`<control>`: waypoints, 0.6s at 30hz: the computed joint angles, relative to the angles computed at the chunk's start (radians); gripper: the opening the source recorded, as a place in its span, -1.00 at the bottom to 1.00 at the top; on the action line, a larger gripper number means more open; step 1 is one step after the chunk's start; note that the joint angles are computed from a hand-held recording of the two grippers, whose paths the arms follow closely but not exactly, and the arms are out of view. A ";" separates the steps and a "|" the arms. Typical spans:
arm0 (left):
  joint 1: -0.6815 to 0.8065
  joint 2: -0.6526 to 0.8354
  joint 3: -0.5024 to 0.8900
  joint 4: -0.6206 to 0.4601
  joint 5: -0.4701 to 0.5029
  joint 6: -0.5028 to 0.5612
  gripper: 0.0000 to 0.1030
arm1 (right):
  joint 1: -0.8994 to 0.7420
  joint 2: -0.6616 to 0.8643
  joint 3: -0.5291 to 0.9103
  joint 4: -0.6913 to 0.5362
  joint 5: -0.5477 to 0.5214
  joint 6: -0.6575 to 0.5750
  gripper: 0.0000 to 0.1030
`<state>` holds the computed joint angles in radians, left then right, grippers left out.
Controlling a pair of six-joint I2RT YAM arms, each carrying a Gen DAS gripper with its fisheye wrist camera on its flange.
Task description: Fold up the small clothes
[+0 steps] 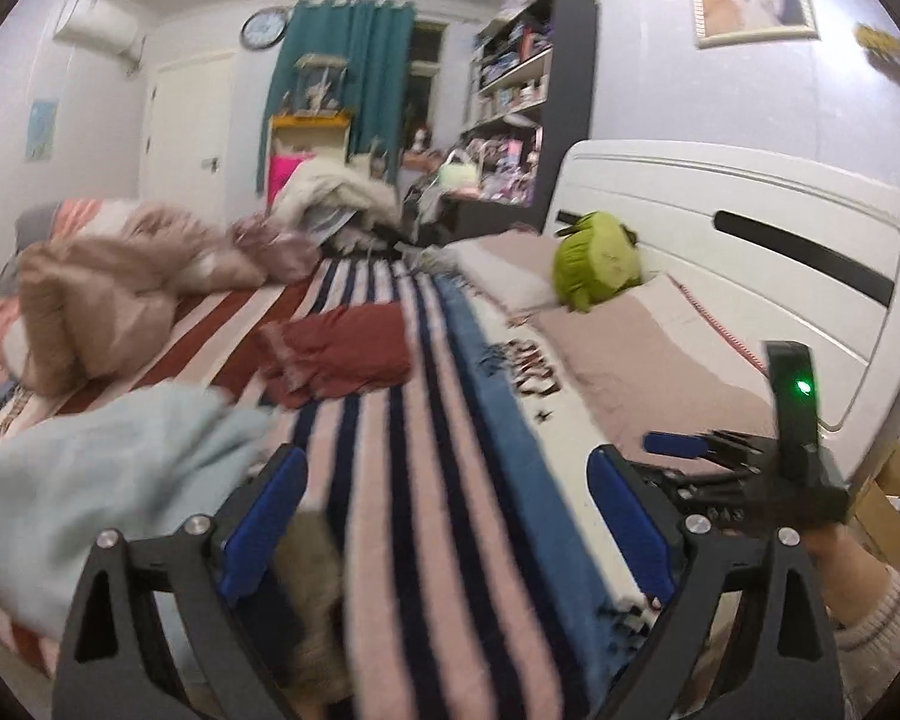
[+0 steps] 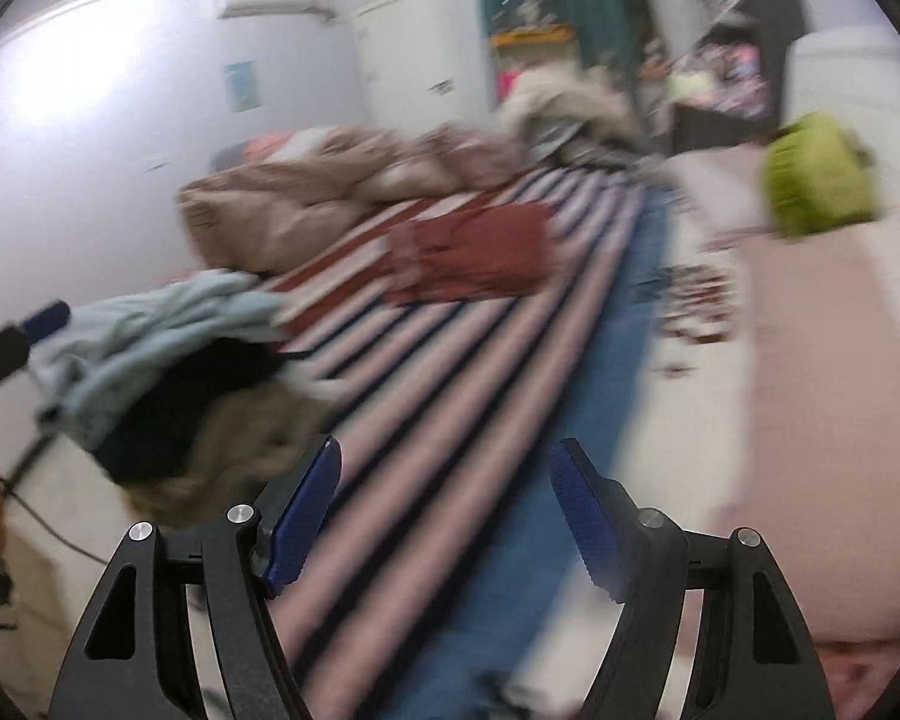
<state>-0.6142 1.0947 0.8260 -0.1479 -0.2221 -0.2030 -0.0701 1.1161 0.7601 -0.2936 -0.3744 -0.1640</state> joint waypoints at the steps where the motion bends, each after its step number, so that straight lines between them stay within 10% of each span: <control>1: -0.079 0.042 0.005 0.051 -0.086 -0.005 0.80 | -0.067 -0.032 -0.025 0.006 -0.017 -0.035 0.34; 9: -0.419 0.272 0.021 0.396 -0.549 0.052 0.98 | -0.649 -0.233 -0.174 0.000 -0.406 -0.338 0.76; 18: -0.462 0.342 0.013 0.440 -0.581 0.011 0.98 | -0.951 -0.499 -0.270 -0.233 -0.726 -0.599 1.00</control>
<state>-1.0759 1.4367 0.8392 0.2916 -0.8027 -0.1918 -1.0210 0.6169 0.4900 -0.5270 -1.1002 -0.7626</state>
